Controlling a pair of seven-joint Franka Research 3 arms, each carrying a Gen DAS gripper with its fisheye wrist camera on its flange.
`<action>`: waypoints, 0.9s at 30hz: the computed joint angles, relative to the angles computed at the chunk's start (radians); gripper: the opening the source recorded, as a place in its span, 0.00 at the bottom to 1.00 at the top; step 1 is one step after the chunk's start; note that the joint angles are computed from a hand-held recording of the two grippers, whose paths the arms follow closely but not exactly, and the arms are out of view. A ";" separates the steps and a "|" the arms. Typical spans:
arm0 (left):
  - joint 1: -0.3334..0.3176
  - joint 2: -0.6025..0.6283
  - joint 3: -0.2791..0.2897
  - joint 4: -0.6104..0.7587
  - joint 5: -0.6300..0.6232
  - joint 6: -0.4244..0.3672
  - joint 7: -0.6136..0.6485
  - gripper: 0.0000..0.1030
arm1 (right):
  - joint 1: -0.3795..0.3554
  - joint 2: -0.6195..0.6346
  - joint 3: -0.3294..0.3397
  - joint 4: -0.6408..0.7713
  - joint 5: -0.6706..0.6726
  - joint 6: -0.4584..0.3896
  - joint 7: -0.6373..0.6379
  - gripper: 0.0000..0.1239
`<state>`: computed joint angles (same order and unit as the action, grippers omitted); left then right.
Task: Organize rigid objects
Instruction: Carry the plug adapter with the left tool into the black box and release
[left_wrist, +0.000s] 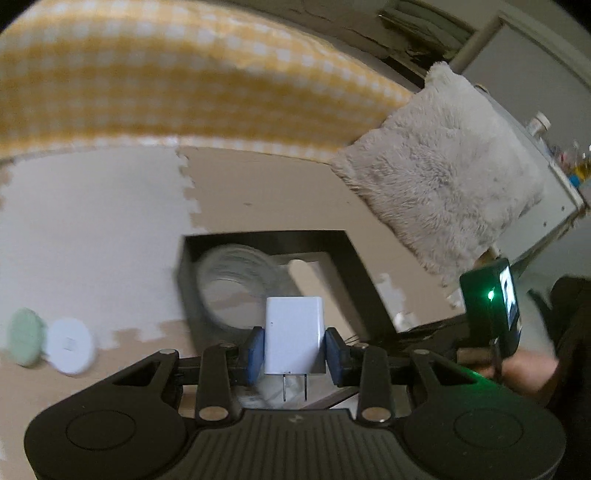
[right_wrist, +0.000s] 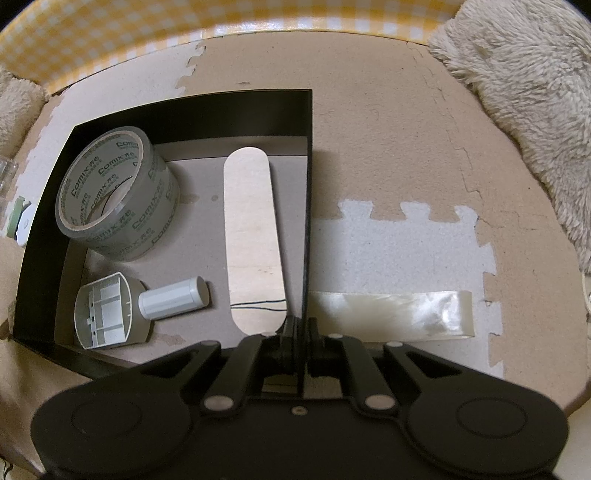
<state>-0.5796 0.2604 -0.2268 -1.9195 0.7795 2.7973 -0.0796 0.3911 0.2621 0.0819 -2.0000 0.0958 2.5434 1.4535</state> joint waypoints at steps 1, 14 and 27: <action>-0.008 0.020 0.005 0.022 0.010 -0.007 -0.013 0.35 | -0.001 0.000 0.000 -0.001 0.001 0.002 -0.002 0.05; -0.129 0.287 0.070 0.376 0.033 -0.206 -0.009 0.35 | -0.005 -0.004 0.001 -0.009 0.013 0.008 -0.015 0.05; -0.133 0.309 0.064 0.408 -0.028 -0.267 0.113 0.45 | -0.003 -0.004 0.001 -0.009 0.012 0.008 -0.013 0.05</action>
